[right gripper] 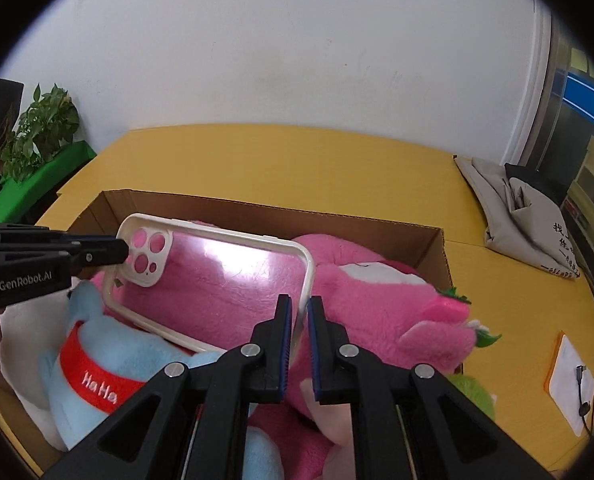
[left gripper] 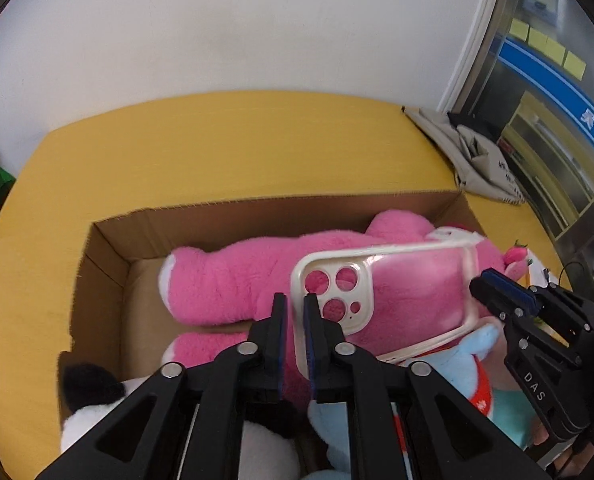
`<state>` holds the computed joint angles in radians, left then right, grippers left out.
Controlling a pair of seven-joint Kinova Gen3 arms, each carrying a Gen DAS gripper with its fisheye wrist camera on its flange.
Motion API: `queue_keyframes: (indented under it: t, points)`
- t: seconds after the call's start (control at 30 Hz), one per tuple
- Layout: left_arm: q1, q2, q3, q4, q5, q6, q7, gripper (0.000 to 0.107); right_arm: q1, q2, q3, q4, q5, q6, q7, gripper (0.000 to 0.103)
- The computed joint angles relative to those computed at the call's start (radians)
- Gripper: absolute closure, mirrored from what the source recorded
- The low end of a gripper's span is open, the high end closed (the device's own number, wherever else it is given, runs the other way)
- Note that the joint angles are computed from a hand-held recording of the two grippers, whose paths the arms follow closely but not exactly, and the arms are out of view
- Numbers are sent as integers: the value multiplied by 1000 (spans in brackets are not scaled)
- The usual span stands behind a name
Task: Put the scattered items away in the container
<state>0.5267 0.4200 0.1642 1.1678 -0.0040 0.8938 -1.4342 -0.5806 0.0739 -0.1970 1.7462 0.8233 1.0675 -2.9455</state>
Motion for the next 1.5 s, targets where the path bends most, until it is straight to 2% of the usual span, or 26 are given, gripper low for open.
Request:
queue_keyframes:
  t: [0.03, 0.07, 0.1, 0.13, 0.2, 0.23, 0.37, 0.43, 0.53, 0.6, 0.63, 0.7, 0.83, 0.97, 1.1, 1.4, 1.5]
  points:
    - [25, -40, -30, 40, -22, -40, 37, 55, -13, -10, -8, -2, 17, 24, -11, 72]
    - [67, -86, -76, 86, -46, -81, 77, 28, -30, -24, -21, -2, 43, 58, -34, 61]
    - [113, -132, -122, 130, -76, -122, 118, 13, -32, -36, -53, -3, 71, 97, -63, 38]
    - [158, -179, -165, 175, -116, -162, 159, 9, -53, -48, -67, -5, 99, 138, -93, 24]
    - [212, -271, -195, 266, -197, -221, 240, 5, -102, -75, -104, -6, 145, 219, -146, 23]
    - [217, -318, -182, 312, -238, -241, 281, 5, -121, -83, -126, -12, 157, 260, -159, 23]
    - [132, -494, -12, 497, -401, -311, 433, 5, -204, -95, -211, -36, 188, 409, -235, 23]
    - [77, -544, 81, 561, -474, -305, 514, 5, -256, -83, -253, -50, 202, 491, -290, 23]
    - [-30, -613, 219, 644, -519, -277, 636, 5, -345, -46, -280, -68, 213, 606, -355, 23]
    - [-37, -630, 261, 679, -559, -268, 701, 5, -388, -36, -276, -71, 188, 634, -389, 23]
    - [-14, -635, 255, 690, -564, -262, 710, 5, -403, -35, -270, -67, 176, 637, -404, 23]
    - [8, -655, 247, 714, -540, -265, 702, 5, -435, -27, -269, -64, 154, 661, -441, 23]
    - [-10, -688, 268, 743, -468, -276, 663, 5, -482, -16, -267, -52, 109, 686, -494, 23]
    - [-54, -713, 320, 759, -432, -264, 647, 5, -519, -5, -264, -50, 72, 705, -551, 23]
    - [-141, -737, 406, 776, -416, -241, 682, 5, -547, 9, -261, -44, 44, 706, -604, 23]
    - [-193, -759, 433, 820, -300, -273, 624, 5, -581, 23, -250, -28, 23, 687, -651, 23]
    - [-229, -754, 474, 816, -299, -266, 631, 5, -582, 22, -248, -20, 17, 680, -656, 23]
